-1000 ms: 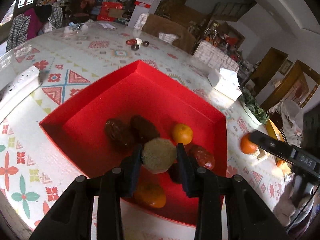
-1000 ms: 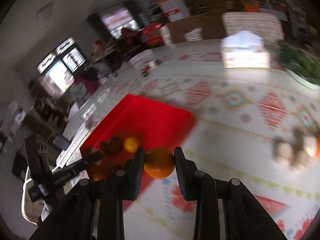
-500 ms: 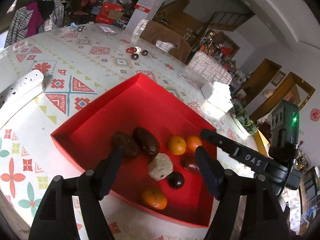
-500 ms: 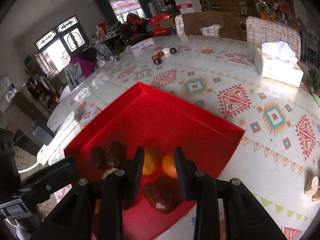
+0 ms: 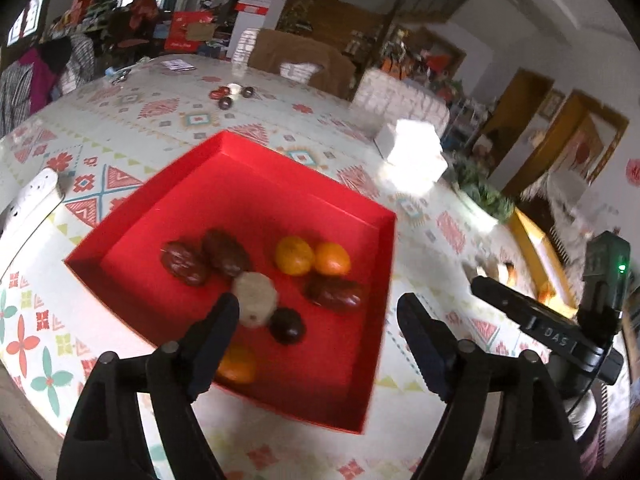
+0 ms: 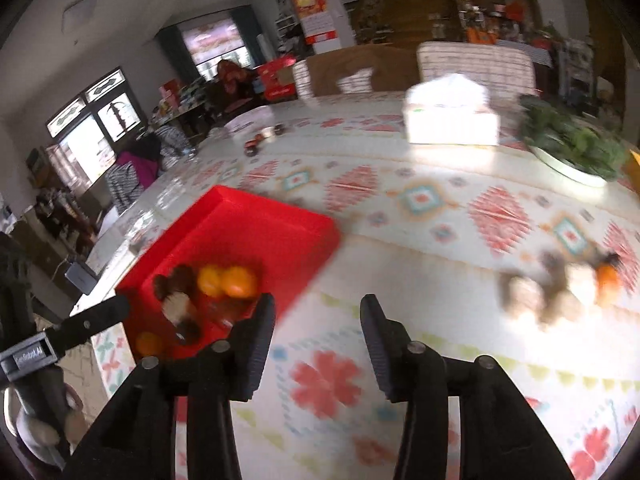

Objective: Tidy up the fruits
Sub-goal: 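Grasp another pale cake with the left gripper while the right gripper grasps an orange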

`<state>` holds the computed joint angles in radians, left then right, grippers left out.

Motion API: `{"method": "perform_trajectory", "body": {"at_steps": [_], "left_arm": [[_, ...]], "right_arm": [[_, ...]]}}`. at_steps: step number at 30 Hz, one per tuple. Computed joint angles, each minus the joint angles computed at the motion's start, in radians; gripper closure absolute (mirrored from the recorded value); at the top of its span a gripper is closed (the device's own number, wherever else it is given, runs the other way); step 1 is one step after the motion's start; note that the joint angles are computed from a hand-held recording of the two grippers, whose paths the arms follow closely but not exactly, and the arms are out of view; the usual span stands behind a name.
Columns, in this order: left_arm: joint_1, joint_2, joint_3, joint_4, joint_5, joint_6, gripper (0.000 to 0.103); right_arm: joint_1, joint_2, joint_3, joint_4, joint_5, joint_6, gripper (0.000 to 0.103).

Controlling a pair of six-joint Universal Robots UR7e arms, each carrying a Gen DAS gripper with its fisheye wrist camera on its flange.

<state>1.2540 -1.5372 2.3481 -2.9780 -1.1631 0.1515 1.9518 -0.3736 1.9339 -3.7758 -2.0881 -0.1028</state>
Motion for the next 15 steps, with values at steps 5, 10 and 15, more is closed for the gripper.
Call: {"method": "perform_trajectory", "body": {"at_steps": [5, 10, 15], "left_arm": [[-0.131, 0.032, 0.063, -0.025, 0.169, -0.051, 0.009], [-0.206, 0.060, 0.095, 0.027, 0.167, -0.087, 0.009], [-0.253, 0.112, 0.104, 0.072, 0.142, -0.116, 0.009]], "right_arm": [[-0.047, -0.052, 0.137, -0.142, -0.011, 0.020, 0.055], [-0.101, -0.094, 0.261, -0.289, -0.016, 0.024, 0.054], [-0.154, -0.119, 0.377, -0.443, -0.023, 0.021, 0.049]]}}
